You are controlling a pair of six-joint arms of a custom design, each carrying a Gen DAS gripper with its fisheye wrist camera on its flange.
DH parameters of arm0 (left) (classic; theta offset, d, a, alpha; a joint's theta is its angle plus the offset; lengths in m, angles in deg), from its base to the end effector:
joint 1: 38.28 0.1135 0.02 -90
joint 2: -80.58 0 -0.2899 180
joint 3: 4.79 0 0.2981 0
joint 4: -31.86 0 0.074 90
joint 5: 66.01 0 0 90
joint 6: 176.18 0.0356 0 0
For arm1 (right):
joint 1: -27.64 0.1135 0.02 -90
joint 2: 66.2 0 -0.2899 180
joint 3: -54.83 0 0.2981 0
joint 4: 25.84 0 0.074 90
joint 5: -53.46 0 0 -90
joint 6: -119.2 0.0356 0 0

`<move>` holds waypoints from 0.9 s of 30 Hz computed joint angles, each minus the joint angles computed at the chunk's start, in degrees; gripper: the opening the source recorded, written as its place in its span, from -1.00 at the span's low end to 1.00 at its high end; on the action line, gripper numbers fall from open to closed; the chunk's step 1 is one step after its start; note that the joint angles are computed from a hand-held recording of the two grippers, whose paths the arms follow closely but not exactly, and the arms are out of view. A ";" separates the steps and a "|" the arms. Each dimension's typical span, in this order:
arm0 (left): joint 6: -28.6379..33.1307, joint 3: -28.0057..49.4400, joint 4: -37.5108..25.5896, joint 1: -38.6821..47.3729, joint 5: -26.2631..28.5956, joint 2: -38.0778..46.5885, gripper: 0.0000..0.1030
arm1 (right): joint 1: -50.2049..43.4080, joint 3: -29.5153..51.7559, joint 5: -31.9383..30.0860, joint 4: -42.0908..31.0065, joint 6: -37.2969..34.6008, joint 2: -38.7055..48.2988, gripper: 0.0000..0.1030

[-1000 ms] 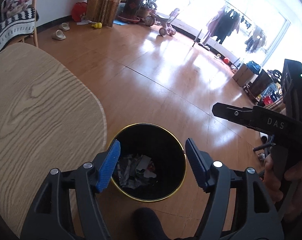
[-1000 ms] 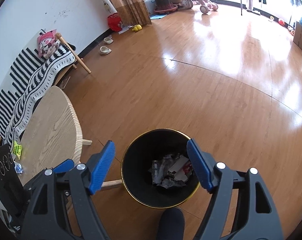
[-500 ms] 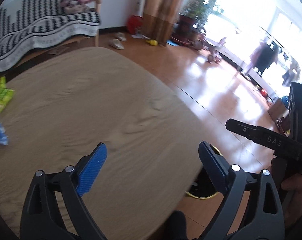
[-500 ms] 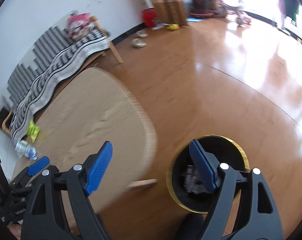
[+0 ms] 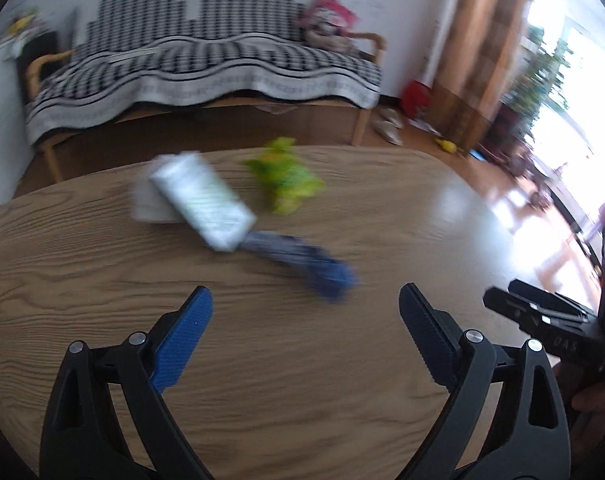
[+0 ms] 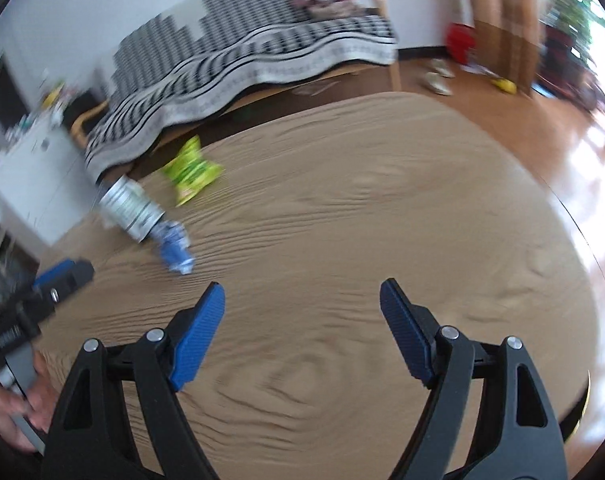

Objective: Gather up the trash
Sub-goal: 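Move both open grippers back to the trash on the table, then grasp the blue crumpled cloth with the right gripper while the left grasps the green QR-code box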

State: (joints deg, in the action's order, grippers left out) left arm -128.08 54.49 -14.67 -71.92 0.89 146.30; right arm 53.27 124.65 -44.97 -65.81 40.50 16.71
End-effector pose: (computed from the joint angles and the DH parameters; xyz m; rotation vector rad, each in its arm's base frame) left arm 0.2253 -0.1331 0.2591 -0.3356 2.3744 -0.1042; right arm 0.3045 0.1519 0.2464 -0.3787 2.5117 0.4461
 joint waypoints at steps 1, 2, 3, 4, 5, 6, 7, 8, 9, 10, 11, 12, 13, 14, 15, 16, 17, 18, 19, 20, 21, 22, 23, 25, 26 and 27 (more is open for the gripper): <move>0.64 -1.47 -0.45 2.19 0.60 -2.03 0.78 | 1.56 0.74 0.47 0.52 0.13 1.40 0.50; 1.08 -2.32 -0.82 3.99 1.17 -3.32 0.78 | 3.41 1.73 1.09 0.97 0.44 3.03 0.50; 1.53 -3.19 -1.09 5.85 1.80 -4.54 0.78 | 5.09 3.11 1.57 1.46 0.57 5.25 0.50; 1.96 -4.21 -1.29 7.71 2.43 -5.80 0.78 | 6.34 4.65 1.99 1.77 0.62 7.43 0.50; 2.58 -5.30 -1.41 10.10 3.28 -7.07 0.78 | 7.91 6.44 2.66 2.07 0.84 9.92 0.50; 3.25 -5.99 -1.35 12.18 4.15 -7.75 0.78 | 8.83 7.95 2.90 2.32 1.05 11.92 0.50; 3.60 -6.94 -1.64 13.77 4.87 -8.95 0.78 | 9.51 9.04 2.85 2.56 1.09 13.53 0.50; 3.87 -7.97 -1.91 15.59 5.66 -10.19 0.78 | 10.20 10.44 2.99 2.69 1.29 15.26 0.50; 4.31 -8.56 -1.80 17.32 6.51 -10.63 0.78 | 11.25 12.54 3.34 2.79 1.66 17.74 0.50; 4.98 -8.84 -1.38 18.85 7.43 -10.57 0.78 | 11.56 13.54 3.33 3.01 1.64 19.16 0.50; 6.26 -9.07 -0.40 21.33 8.99 -10.02 0.78 | 11.96 14.73 3.13 3.06 1.79 20.63 0.50; 6.64 -9.28 0.06 22.27 9.47 -9.77 0.78 | 12.42 16.41 2.85 3.07 2.22 22.65 0.50; 6.72 -9.38 0.54 22.57 9.57 -9.40 0.78 | 12.79 17.72 2.63 3.12 2.56 24.18 0.50; 7.16 -9.59 1.30 23.32 9.97 -8.99 0.78 | 13.23 19.19 2.81 3.06 2.65 25.82 0.50; 7.54 -9.63 2.02 23.86 10.25 -8.37 0.78 | 13.56 20.19 3.21 3.16 2.52 26.95 0.50; 7.48 -9.85 2.37 23.92 10.17 -8.09 0.78 | 13.90 20.69 3.67 3.41 2.30 27.64 0.50; 7.45 -9.84 3.09 24.17 10.32 -7.03 0.78 | 14.12 21.47 4.03 3.41 2.10 28.51 0.47; 7.28 -9.68 3.78 24.20 10.48 -5.91 0.78 | 14.31 22.28 3.85 3.47 2.09 29.48 0.34; 6.81 -9.76 4.11 24.00 10.51 -5.35 0.78 | 14.37 22.65 3.17 3.66 2.14 29.99 0.22; 6.29 -9.51 4.88 24.10 10.75 -3.94 0.78 | 14.59 22.58 3.06 4.21 1.91 30.01 -0.13; 6.11 -9.40 5.43 24.27 10.89 -3.28 0.78 | 14.57 22.62 2.20 3.87 1.65 30.03 -0.37; 5.83 -9.08 6.19 24.37 10.92 -2.26 0.78 | 14.71 22.60 1.34 3.52 1.67 29.94 -0.38; 5.18 -8.60 7.11 24.02 10.58 -0.94 0.78 | 15.00 21.39 1.22 3.92 1.13 28.70 -0.41; 4.15 -7.73 8.41 23.10 9.90 1.17 0.78 | 15.79 19.51 2.23 3.57 -0.53 26.02 -0.42; 3.41 -7.13 9.26 22.32 9.26 2.57 0.78 | 15.92 18.69 2.53 3.26 -1.06 24.76 -0.42; 2.49 -6.31 10.03 21.38 8.52 4.23 0.78 | 16.00 17.03 2.98 2.87 -1.72 22.49 -0.42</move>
